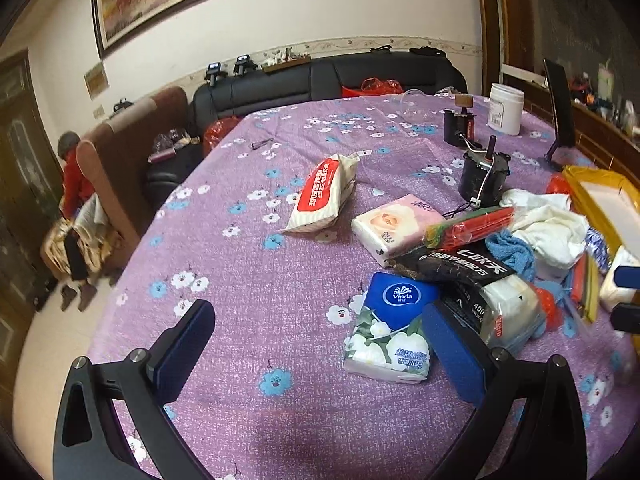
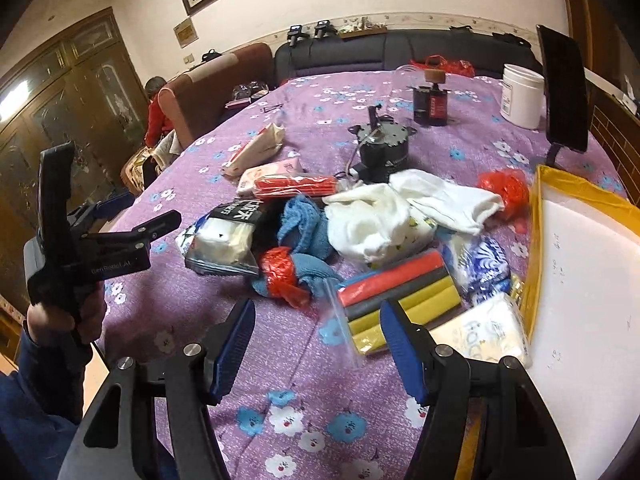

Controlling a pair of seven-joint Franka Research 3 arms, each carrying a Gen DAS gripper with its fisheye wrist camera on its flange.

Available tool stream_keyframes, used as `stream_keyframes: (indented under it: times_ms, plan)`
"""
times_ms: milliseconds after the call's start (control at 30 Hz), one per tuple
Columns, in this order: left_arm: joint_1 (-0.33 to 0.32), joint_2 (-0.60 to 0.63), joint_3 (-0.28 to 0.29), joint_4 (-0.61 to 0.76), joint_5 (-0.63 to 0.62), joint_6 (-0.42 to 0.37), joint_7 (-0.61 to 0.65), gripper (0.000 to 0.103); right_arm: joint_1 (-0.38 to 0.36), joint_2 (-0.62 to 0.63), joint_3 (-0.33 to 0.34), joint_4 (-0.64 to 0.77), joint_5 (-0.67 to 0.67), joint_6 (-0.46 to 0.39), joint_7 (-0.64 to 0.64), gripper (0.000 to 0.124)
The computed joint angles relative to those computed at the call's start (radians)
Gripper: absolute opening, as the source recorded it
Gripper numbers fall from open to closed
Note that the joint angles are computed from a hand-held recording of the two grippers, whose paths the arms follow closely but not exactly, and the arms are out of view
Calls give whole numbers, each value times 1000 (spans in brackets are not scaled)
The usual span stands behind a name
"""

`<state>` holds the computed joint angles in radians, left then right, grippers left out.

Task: Organize soft objects
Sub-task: 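Move the right tool over the black-and-white wipes pack and lower, then grasp the wipes pack with the right tool while the left grasps the blue Vinda pack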

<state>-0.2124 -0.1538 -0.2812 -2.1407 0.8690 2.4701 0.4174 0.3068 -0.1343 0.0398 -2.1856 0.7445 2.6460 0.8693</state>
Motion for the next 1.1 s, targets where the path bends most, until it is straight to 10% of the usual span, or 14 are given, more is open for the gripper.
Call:
stream_keyframes:
  times_ms: [267,667,733,1100]
  plan:
    - [34,-57,16,-47,-25,23,-24,95,28,68,22,112,50,-87,-29,70]
    - [58,-116,23,-105,-117,46,39,95,10,381,75,476,-126,-308,304,76]
    - [53,-105,18,-100,-132,51,77,95,3,381,80,463,-131,-310,301,55]
    - [-16,73,-1,54,-194,-16,249,95,-12,122,62,159,131,-87,-25,50]
